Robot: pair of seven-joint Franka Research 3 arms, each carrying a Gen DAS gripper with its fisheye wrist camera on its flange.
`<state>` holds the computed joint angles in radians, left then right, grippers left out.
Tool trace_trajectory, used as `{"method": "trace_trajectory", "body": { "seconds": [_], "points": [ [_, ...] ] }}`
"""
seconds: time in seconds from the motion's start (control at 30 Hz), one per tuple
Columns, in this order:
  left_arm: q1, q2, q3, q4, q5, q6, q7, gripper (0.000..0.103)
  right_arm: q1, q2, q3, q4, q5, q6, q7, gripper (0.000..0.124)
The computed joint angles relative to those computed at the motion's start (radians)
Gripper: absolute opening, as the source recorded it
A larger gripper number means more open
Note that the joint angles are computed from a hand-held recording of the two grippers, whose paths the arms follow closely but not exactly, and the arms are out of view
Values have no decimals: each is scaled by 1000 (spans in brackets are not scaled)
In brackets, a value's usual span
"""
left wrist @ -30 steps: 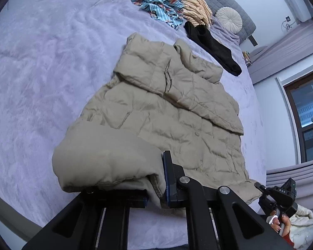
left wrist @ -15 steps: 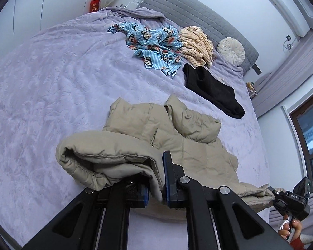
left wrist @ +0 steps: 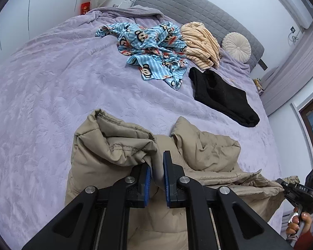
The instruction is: Fold large clothes
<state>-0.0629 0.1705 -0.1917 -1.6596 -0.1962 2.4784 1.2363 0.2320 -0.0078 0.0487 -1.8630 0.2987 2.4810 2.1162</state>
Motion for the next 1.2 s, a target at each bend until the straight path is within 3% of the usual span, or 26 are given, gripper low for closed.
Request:
{"method": "trace_trajectory", "body": {
  "seconds": [0.3,0.6,0.63,0.7,0.73,0.77,0.8,0.87,0.9,0.93,0.97,1.03,1.13,1.2],
  "points": [
    [-28,239,9,166,154,-40,-77,12,-18,234,-14,129,64,11,-34,7],
    [-56,263,28,144,281,25,-170,13,-49,277,15,79,229,110,-134,9],
    [-59,247,31,131,299,29,-176,17,-48,272,14,78,233,110,-137,11],
    [-82,196,55,87,379,52,-214,59,-46,243,15,55,245,126,-150,20],
    [-96,161,73,50,435,85,-251,91,-43,227,13,43,244,133,-153,35],
    [-114,124,96,10,509,129,-305,96,-38,212,11,34,239,141,-151,48],
    [-118,102,102,-9,559,151,-326,96,-32,189,6,17,224,154,-146,71],
    [-92,108,68,20,542,115,-251,96,-14,155,-5,3,157,168,-124,71],
    [-70,121,42,39,491,98,-191,96,-10,148,-7,9,128,153,-125,64],
    [-51,134,19,53,437,85,-137,87,-8,143,-3,14,117,140,-145,41],
    [-37,150,-1,70,389,66,-80,63,-9,149,1,33,114,108,-172,30],
    [-51,197,-5,124,379,-6,-31,46,-8,194,5,106,86,2,-230,18],
    [-113,253,49,164,479,-45,-111,46,20,277,-18,208,-63,-114,-217,16],
    [-110,305,54,207,469,-62,-147,46,26,308,-34,222,-114,-126,-200,13]
  ]
}}
